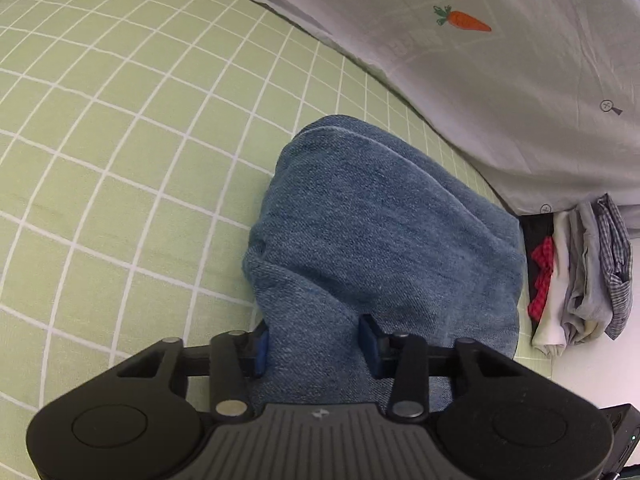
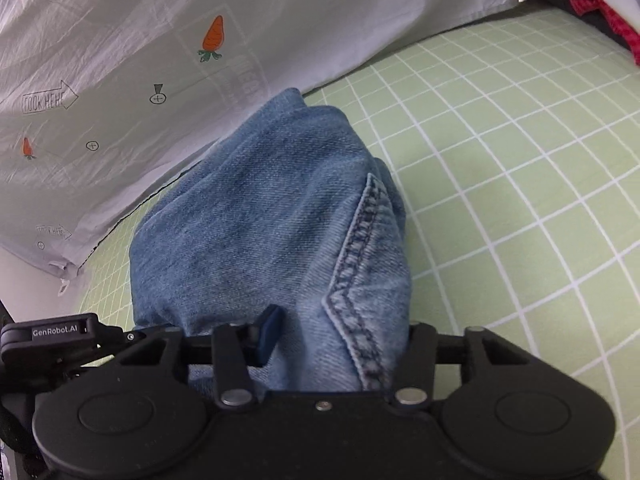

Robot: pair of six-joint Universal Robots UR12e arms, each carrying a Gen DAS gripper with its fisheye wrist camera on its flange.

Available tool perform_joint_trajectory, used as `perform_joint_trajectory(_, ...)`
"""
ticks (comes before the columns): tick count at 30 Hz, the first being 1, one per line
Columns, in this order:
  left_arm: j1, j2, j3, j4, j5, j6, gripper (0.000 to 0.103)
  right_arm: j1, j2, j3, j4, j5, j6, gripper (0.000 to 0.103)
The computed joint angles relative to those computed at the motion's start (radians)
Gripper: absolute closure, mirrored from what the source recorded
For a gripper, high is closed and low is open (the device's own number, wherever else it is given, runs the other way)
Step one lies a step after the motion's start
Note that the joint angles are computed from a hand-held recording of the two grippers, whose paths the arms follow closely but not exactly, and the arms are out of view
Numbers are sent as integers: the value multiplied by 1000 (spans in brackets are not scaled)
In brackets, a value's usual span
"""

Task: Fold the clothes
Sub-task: 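Lift the bundle with both grippers and carry it onto the clothes stack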

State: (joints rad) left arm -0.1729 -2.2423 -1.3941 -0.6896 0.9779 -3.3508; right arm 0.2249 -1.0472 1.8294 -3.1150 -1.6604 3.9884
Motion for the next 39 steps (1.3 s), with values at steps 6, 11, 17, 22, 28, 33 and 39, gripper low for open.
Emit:
perform_joint_trajectory(6,13,92,-105,19,-64,125,81,73,-71,43,45,-146,82,74)
perform_joint_trajectory(11,12,149,-188,9,-130,209,81,119,-143,123,53,-248,208,74)
perform_joint_trajectory(17,-41,176,-206,-30,-200,329,82,151,-248,225,98,-399,324,74)
perform_joint_trajectory(22,-122,169,-161,-6,-261,351,82,132,-352,342,39,-509,374,74)
perform_joint_trajectory(28,-249,101,-43,183,-297,178,82,5,-484,466,-102,-545,206,75)
perform_joint_trajectory(33,-344,-16,163,345,-301,-73,82,-212,-589,527,-244,-414,-45,75)
perform_joint_trajectory(39,-419,-188,519,412,-216,-232,82,-481,-610,479,-365,-142,-264,75)
